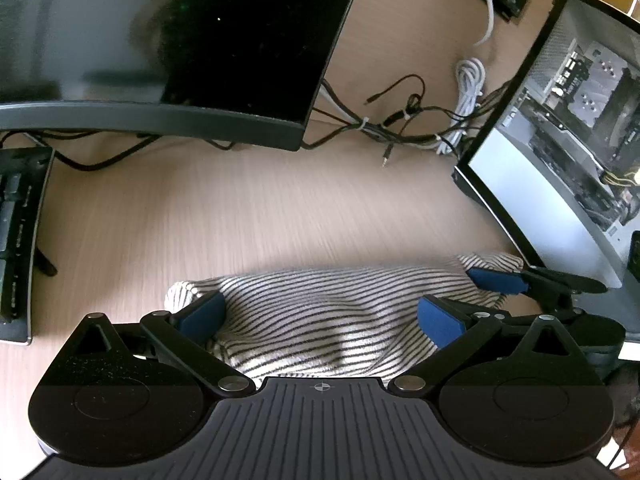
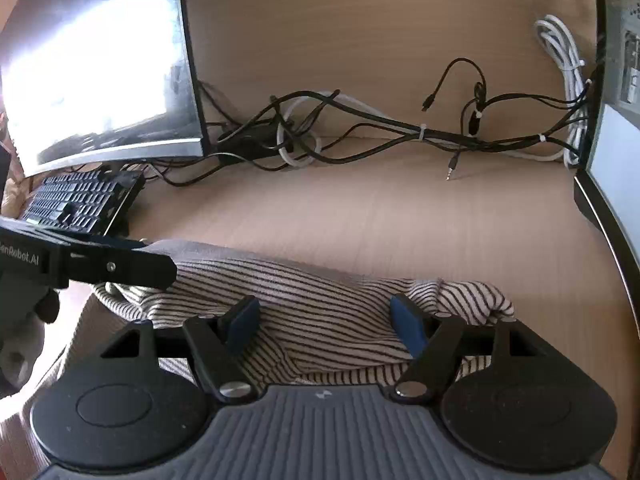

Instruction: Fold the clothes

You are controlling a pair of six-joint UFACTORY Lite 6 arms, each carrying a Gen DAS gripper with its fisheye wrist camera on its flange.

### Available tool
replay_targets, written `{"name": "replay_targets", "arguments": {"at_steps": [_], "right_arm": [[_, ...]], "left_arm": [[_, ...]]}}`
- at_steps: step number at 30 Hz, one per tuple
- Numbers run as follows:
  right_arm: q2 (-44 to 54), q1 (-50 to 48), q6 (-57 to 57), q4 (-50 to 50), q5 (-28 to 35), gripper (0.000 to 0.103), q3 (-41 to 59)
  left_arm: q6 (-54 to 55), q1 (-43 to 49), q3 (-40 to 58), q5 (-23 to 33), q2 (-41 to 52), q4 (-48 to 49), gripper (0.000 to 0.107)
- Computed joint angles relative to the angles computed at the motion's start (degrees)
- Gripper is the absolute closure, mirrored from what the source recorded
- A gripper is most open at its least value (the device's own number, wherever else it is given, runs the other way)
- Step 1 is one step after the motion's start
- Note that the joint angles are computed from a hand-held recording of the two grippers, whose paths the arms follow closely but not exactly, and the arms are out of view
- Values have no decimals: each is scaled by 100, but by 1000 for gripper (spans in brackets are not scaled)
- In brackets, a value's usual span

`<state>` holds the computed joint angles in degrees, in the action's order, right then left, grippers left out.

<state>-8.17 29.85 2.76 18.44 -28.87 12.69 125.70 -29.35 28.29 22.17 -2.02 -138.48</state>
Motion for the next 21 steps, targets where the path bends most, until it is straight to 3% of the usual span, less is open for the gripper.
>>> {"name": "replay_targets", "arguments": {"at_steps": [2, 4, 9, 13, 15, 18, 21], "right_arm": [[232, -4, 100, -148, -73, 30, 129], [-356, 282, -358, 496, 194, 30, -151], [-585, 609, -938, 1236, 313, 30, -228], [70, 646, -693, 1062, 55, 28, 131], [-458, 816, -1107, 1604, 221, 26, -158], [-1085, 1004, -1876, 2424, 404, 24, -465], [-971, 712, -1380, 1700, 371, 24, -493]], "left_arm": [[-229, 87, -45, 59, -51, 262, 4], [-407, 123, -104, 44, -147, 424, 4], [-1420, 184, -228, -98, -579, 975, 4], [-2254, 143, -299, -246, -1230, 1375, 4], [-2285, 46, -325, -296, -1488, 1377, 4], [-2263, -135, -193, -589, -1294, 1382, 4], [-2535, -46, -111, -778, -780, 1526, 4]]}}
